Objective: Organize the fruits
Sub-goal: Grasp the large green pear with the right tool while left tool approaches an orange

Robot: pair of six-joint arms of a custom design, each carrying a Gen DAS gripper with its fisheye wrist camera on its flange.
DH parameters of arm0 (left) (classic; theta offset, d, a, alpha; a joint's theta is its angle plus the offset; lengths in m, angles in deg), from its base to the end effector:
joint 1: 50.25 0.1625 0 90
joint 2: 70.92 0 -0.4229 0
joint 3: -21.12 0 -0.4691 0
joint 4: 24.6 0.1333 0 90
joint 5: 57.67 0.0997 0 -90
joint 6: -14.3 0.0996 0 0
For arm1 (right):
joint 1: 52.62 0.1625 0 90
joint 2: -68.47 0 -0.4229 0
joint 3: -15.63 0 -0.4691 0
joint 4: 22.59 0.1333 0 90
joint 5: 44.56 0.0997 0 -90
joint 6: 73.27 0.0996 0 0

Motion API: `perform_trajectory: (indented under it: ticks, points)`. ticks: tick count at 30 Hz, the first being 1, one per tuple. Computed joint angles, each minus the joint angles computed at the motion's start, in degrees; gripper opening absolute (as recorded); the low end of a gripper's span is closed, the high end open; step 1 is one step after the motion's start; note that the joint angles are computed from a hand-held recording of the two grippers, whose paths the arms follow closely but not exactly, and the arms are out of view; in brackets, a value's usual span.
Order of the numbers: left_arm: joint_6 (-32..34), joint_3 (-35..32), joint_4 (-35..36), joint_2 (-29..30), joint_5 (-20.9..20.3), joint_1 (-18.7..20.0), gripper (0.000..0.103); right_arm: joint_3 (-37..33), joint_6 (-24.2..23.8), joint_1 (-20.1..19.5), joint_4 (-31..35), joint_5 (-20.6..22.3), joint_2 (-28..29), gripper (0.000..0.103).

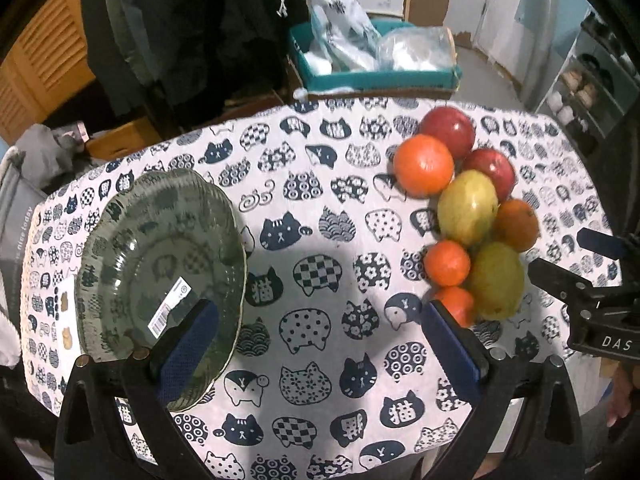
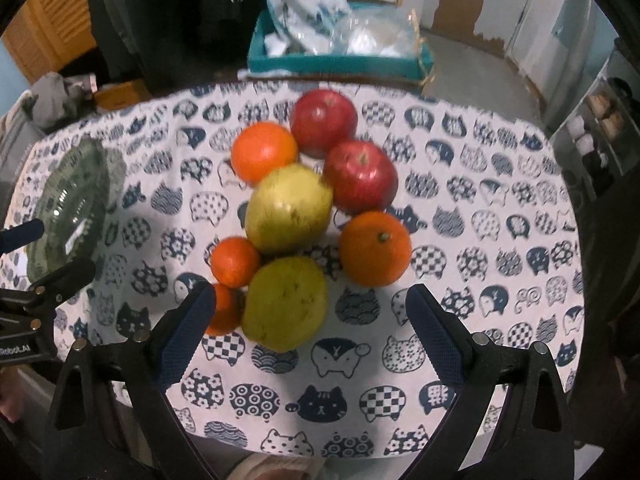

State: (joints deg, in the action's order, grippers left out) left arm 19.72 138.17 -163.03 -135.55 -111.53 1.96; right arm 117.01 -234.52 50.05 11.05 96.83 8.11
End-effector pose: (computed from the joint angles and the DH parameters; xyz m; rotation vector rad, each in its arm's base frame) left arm -0.1921 -0.5611 0.0857 0.9520 2.3263 -0.1445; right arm 0.1601 -0.4594 0.1359 -0.2684 -2.2683 0.5924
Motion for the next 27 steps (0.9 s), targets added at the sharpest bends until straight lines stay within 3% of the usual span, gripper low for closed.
perform_trajectory:
  ticks: [14,19,22,25,27]
  points:
    - [-2.5,-2.3,3.6,3.5,-1.1,2.1,0.101,-1.3,1.6,-5.0,2.0,-5.4,3.6,0.095]
    - [-3.2,-2.5,4.6,3.6,-2.0,2.4,0.101,-1.7,2.2,-7.0,2.5,-7.8,4.2,0.088]
    - [-3.3,-2.4,4.6,3.7,-2.2,2.5,0.101,-1.0,2.0,-9.0,1.2,-11.7,3.5,0.082]
    - [-3.1,-2.3,4.7,3.6,-2.8,2.4,0.101,0.2,1.2,-10.5,-0.4,-16.3,2.3,0.065]
    - [-3.0,-2.1,4.8,3.5,-3.2,2.2,0.101,0.2,1.6,-10.5,-0.4,-16.5,2.2,0.065]
